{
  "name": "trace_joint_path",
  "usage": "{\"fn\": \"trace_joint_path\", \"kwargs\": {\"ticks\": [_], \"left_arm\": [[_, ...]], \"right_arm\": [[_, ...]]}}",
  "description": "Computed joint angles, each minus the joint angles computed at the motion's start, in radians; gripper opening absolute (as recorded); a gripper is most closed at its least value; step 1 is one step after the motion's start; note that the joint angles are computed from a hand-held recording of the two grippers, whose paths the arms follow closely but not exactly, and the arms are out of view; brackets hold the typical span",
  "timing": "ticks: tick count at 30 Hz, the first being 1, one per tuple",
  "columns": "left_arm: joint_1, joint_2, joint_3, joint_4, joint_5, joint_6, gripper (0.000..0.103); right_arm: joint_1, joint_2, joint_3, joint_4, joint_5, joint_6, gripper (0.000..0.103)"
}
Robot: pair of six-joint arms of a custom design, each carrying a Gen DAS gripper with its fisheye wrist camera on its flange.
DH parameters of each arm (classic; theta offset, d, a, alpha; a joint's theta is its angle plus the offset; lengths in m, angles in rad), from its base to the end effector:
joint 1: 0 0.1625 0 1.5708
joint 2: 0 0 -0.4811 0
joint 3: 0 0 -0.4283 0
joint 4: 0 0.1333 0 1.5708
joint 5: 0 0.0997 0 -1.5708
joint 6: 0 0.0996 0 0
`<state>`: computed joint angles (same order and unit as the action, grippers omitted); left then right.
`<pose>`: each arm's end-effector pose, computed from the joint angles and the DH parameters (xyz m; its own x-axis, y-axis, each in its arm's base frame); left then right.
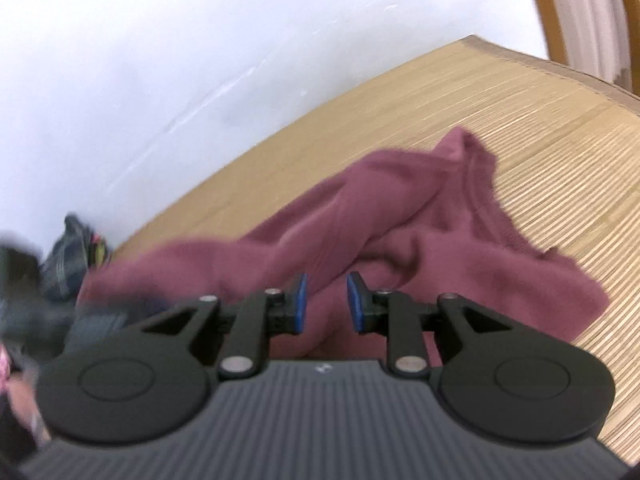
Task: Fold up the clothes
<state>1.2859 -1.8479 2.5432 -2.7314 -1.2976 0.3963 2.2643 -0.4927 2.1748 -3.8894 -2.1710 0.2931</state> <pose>0.0611 -0.3611 0.3099 -0.7869 0.4735 -0.3956 0.6016 0.7316 -0.3208 0.3823 -0.3394 -0.0424 -0.9615 -0.0792 0.2631 -0.2468 0.6699 -0.7003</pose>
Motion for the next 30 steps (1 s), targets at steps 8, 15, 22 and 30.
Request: {"fn": "trace_joint_path", "kwargs": {"ticks": [8,15,22,30], "left_arm": [[-0.201,-0.243,0.113,0.23,0.244,-0.186,0.052],[-0.375,-0.27,0.119,0.061,0.333,-0.158,0.059],[-0.167,0.03,0.067,-0.121,0.286,-0.19,0.059],[-0.181,0.068,0.112,-0.095,0.34,-0.25,0.065]], "right_arm": [[-0.066,-0.048,0.048,-0.023,0.101,-0.05,0.026],[-0.139,-0.095,0.025,0.036,0.241,0.08,0.047],[-0.165,-0.059,-0.087,0.085,0.198,0.008,0.025],[-0.172,-0.088,-0.072,0.13,0.103,-0.044,0.02]]}}
